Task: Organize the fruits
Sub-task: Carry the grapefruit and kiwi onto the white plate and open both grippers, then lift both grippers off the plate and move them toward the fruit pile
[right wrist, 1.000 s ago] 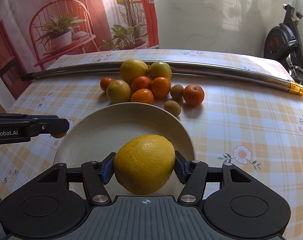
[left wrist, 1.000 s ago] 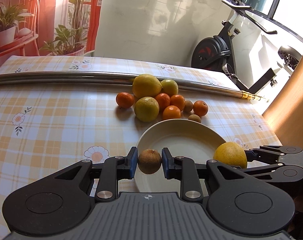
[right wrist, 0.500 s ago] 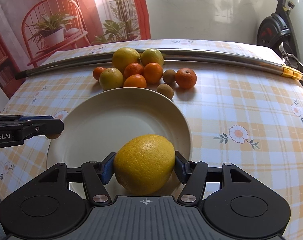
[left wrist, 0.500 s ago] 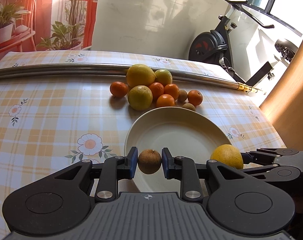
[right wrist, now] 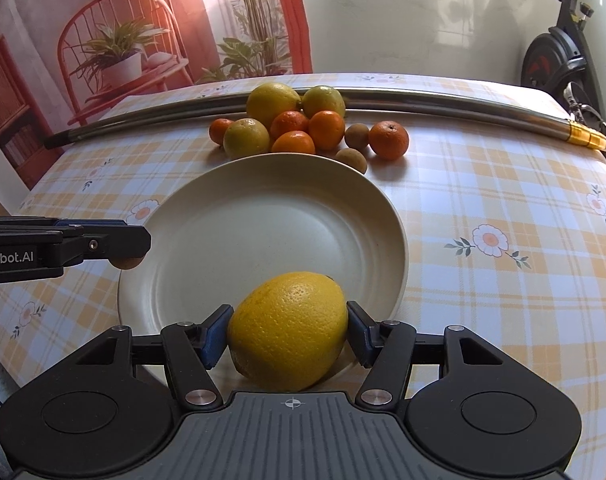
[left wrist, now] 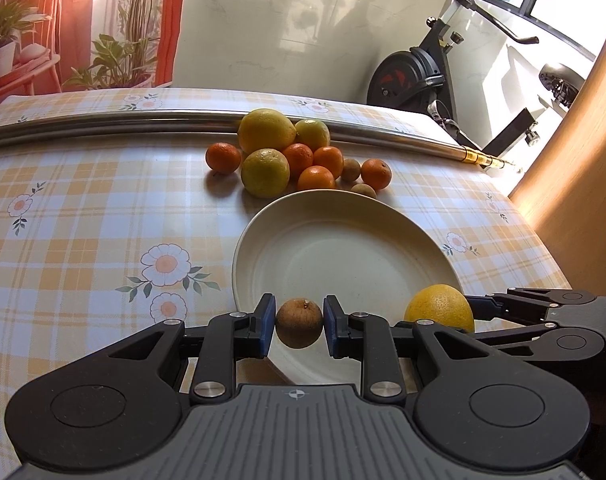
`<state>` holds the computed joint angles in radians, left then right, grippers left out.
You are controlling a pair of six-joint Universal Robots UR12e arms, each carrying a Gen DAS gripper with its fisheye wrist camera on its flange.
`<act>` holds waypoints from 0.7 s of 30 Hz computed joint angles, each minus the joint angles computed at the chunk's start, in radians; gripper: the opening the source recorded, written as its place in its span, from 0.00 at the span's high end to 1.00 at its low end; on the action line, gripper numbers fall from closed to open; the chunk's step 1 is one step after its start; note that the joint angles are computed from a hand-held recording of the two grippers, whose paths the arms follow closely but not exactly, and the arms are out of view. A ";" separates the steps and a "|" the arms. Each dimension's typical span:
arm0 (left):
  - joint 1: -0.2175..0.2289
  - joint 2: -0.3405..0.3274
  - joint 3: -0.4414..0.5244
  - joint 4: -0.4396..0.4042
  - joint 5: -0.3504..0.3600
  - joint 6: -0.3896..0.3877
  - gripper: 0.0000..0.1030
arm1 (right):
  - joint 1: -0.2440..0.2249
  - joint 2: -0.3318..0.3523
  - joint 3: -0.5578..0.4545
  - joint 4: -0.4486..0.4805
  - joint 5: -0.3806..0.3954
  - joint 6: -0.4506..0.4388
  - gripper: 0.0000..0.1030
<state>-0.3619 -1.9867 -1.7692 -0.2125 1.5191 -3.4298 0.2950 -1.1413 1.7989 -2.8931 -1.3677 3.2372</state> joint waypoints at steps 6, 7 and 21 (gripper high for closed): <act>-0.005 -0.006 0.015 -0.055 0.014 0.016 0.74 | -0.012 -0.006 0.002 -0.006 0.026 0.027 0.40; -0.004 -0.006 0.014 -0.051 0.009 0.017 0.73 | -0.013 -0.008 0.003 -0.011 0.023 0.029 0.39; -0.012 0.004 0.006 -0.044 0.037 0.017 0.59 | -0.020 -0.038 0.031 -0.021 0.009 0.035 0.36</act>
